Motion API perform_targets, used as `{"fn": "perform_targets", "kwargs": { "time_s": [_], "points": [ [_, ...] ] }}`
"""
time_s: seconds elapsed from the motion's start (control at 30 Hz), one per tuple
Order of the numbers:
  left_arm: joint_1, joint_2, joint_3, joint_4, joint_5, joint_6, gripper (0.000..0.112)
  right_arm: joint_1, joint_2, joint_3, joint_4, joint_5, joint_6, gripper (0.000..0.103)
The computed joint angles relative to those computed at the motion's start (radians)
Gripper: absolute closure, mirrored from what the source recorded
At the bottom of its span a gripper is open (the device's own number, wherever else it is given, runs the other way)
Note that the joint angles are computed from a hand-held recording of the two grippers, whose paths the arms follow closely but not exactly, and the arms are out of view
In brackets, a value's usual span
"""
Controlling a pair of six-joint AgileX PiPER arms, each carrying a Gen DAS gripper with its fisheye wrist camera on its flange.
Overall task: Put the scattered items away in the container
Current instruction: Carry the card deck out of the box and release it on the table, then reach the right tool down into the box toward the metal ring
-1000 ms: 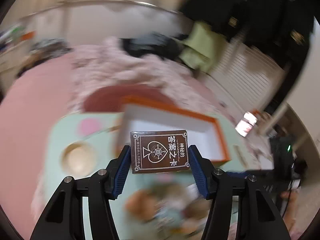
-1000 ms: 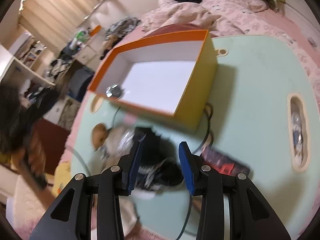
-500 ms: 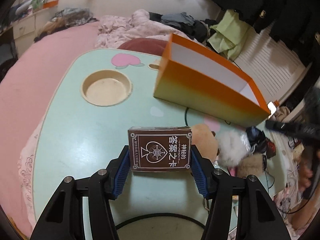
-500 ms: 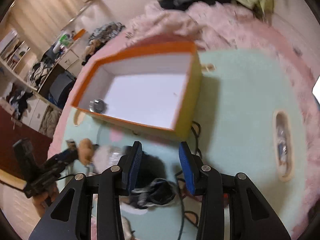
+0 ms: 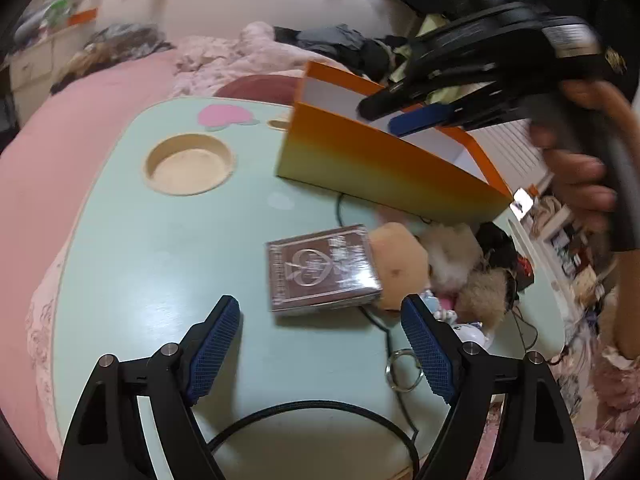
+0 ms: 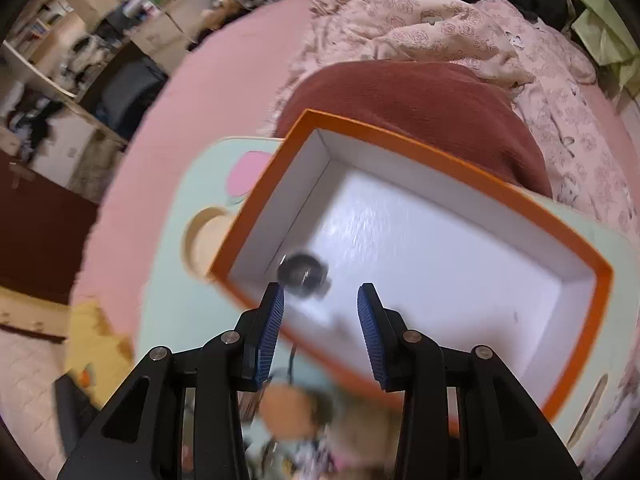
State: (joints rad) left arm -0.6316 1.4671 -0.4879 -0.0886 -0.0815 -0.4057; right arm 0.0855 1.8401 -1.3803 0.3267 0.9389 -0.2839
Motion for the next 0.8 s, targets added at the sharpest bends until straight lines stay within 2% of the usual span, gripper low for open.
{"fn": "perform_targets", "kwargs": {
  "time_s": [0.07,0.23,0.3,0.43,0.53,0.57,0.6,0.67,0.73,0.8],
  "points": [
    [0.024,0.0,0.015,0.054,-0.017,-0.065,0.03,0.051,0.055,-0.054,-0.064,-0.01,0.051,0.063],
    [0.05,0.002,0.045,0.214,-0.064,-0.223,0.03,0.098,0.122,-0.118,-0.076,0.04,0.02,0.064],
    [0.063,0.008,0.045,0.325,-0.077,-0.328,0.03,0.094,0.129,-0.119,-0.035,0.05,-0.02,0.064],
    [0.048,0.007,0.042,0.287,-0.078,-0.3,0.03,0.053,0.163,-0.15,0.035,0.119,-0.063,0.064],
    [0.062,0.002,0.047,0.404,-0.09,-0.41,0.03,0.024,0.168,-0.145,0.07,0.15,-0.077,0.064],
    [0.062,0.002,0.046,0.398,-0.087,-0.406,0.03,0.031,0.162,-0.149,0.026,0.145,-0.04,0.066],
    [0.06,0.003,0.045,0.376,-0.082,-0.386,0.03,0.046,0.15,-0.128,-0.059,0.099,0.01,0.071],
    [0.059,0.003,0.046,0.365,-0.082,-0.374,0.03,0.047,0.135,-0.097,-0.151,0.039,0.061,0.071],
    [0.068,0.006,0.048,0.409,-0.092,-0.417,0.03,0.005,0.129,-0.106,-0.083,0.065,0.041,0.071],
    [0.077,0.008,0.048,0.437,-0.096,-0.441,0.03,-0.061,0.098,-0.094,0.086,0.1,-0.075,0.071]
  ]
}}
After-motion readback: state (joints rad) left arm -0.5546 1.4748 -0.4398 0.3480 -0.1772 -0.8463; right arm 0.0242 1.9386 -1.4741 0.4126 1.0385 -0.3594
